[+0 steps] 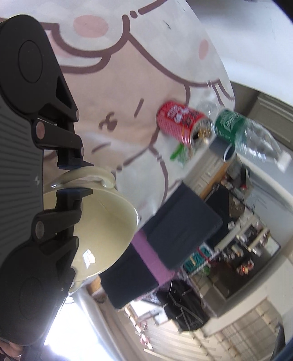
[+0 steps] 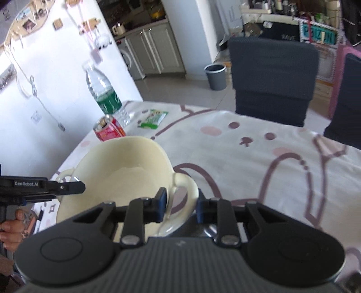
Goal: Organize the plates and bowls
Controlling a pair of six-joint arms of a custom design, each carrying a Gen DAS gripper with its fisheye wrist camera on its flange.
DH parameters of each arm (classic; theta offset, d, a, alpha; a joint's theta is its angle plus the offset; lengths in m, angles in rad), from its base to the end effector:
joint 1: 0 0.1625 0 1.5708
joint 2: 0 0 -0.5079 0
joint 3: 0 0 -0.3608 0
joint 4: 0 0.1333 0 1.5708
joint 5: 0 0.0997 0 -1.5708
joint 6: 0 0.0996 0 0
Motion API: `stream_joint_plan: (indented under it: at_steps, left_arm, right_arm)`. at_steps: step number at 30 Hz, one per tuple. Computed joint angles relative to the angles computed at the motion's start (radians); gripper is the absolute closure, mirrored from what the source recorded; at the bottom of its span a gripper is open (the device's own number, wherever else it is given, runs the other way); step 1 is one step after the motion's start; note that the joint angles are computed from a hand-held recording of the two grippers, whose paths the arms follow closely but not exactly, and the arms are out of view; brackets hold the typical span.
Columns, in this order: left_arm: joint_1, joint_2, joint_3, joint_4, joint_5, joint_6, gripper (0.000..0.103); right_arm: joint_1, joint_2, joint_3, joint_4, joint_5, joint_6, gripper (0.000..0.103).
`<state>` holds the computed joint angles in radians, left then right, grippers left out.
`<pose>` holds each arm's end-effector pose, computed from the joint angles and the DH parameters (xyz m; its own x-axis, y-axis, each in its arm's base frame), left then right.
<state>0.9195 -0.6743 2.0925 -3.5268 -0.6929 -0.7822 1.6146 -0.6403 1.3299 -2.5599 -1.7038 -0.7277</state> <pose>-0.1785 -0.5804 0.1194 -0.8968 -0.4291 -0.1077 -0.1571 0.5365 -0.8291 0.1554 -0.8040 0.1715 -0.7129 -0.6382 0.2909 -0.6910 0.7099 -0.1360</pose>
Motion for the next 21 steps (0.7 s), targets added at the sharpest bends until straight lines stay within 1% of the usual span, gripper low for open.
stream_joint_plan:
  at_steps: [5,10,13,17,21]
  left_arm:
    - [-0.065,0.008,0.022,-0.055,0.000,0.028,0.088]
    - [-0.117,0.021,0.050,-0.067,-0.024,0.007,0.088]
    - [-0.139,0.035,0.058,-0.069,-0.040,0.003,0.088]
    - [-0.162,0.053,0.073,-0.084,-0.067,0.003,0.088]
    - [-0.181,0.075,0.079,-0.084,-0.099,-0.003,0.088]
  right_arm:
    - [-0.015,-0.118,0.124,-0.059,0.038,0.016,0.073]
    - [-0.039,-0.230,0.253,-0.132,0.072,0.021,0.074]
    - [-0.060,-0.279,0.317,-0.168,0.091,0.036,0.075]
    - [-0.094,-0.354,0.413,-0.225,0.112,0.032,0.075]
    - [-0.125,-0.401,0.481,-0.270,0.124,0.056,0.075]
